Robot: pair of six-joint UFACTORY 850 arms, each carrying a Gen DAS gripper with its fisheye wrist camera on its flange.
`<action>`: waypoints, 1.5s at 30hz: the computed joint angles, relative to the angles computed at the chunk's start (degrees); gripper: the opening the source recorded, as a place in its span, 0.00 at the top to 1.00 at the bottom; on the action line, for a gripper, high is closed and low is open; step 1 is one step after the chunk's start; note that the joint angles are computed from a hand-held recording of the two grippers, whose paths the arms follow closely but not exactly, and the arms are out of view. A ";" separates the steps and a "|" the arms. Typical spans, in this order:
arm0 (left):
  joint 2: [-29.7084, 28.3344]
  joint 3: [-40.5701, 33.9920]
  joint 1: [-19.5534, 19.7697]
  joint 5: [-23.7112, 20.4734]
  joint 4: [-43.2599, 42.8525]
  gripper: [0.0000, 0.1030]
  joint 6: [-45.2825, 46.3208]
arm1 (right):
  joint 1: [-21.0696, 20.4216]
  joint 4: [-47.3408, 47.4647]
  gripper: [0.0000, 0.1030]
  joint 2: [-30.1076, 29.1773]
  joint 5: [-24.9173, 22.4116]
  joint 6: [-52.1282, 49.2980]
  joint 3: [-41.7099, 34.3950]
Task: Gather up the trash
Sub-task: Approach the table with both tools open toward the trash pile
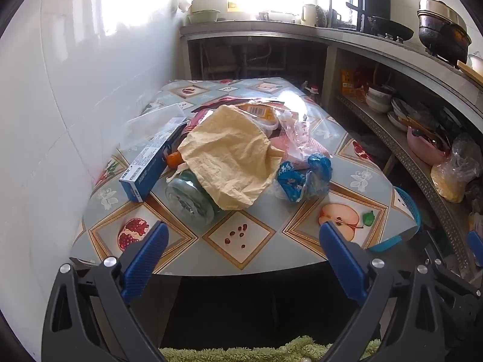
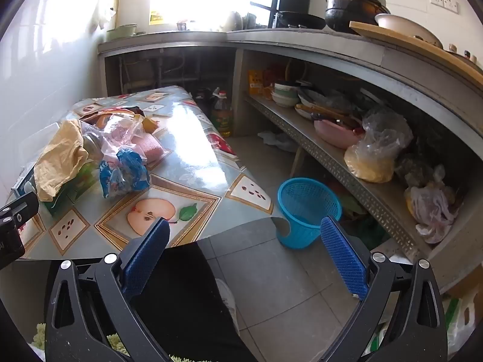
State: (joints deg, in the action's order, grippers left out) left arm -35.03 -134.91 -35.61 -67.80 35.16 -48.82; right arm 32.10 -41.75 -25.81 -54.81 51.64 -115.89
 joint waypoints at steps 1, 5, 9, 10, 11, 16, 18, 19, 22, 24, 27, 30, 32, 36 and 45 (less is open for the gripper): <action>0.00 0.00 0.00 0.00 0.00 0.05 0.00 | 0.01 0.08 0.07 -0.08 -0.15 -0.15 -0.13; 0.46 1.05 0.06 0.21 0.31 0.05 -0.22 | 0.00 0.17 0.07 -0.16 -0.27 -0.23 -0.27; 0.04 0.33 0.44 -0.30 -0.60 0.05 0.40 | 0.08 -0.04 0.07 -0.18 -0.31 -0.15 -0.27; 0.09 0.43 0.47 -0.25 -0.57 0.05 0.44 | 0.10 -0.08 0.07 -0.17 -0.27 -0.09 -0.22; -0.02 0.15 0.44 -0.45 -0.65 0.05 0.41 | 0.10 -0.08 0.07 -0.17 -0.27 -0.09 -0.22; 0.51 1.24 0.65 -0.18 -0.90 0.05 0.45 | 0.17 -0.08 0.07 -0.13 -0.29 -0.07 -0.17; -0.34 -0.01 0.59 -0.92 -0.98 0.05 0.24 | 0.15 -0.11 0.07 -0.15 -0.24 0.01 -0.14; -0.22 0.19 0.59 -0.90 -0.94 0.05 0.17 | 0.14 -0.17 0.07 -0.17 -0.19 0.08 -0.11; -0.19 0.23 0.59 -0.93 -0.93 0.05 0.16 | 0.04 0.07 0.07 -0.21 -0.11 0.03 -0.14; -0.15 0.32 0.63 -0.90 -0.96 0.05 0.12 | -0.01 0.10 0.07 -0.01 -0.06 -0.09 -0.04; -0.19 0.25 0.68 -0.92 -1.07 0.05 0.26 | 0.06 0.00 0.07 -0.07 -0.04 -0.05 -0.12; -0.21 0.22 0.70 -0.91 -1.08 0.05 0.23 | 0.06 0.03 0.07 -0.09 -0.08 -0.06 -0.18; -0.17 0.30 0.71 -0.90 -1.04 0.05 0.19 | 0.05 0.08 0.07 -0.09 -0.08 -0.11 -0.19; -0.14 0.33 0.76 -0.91 -1.17 0.05 0.29 | 0.01 0.25 0.07 -0.14 -0.21 -0.22 -0.40; -0.09 0.44 0.85 -0.95 -1.27 0.05 0.36 | 0.05 0.49 0.07 -0.58 -0.52 -0.52 -1.33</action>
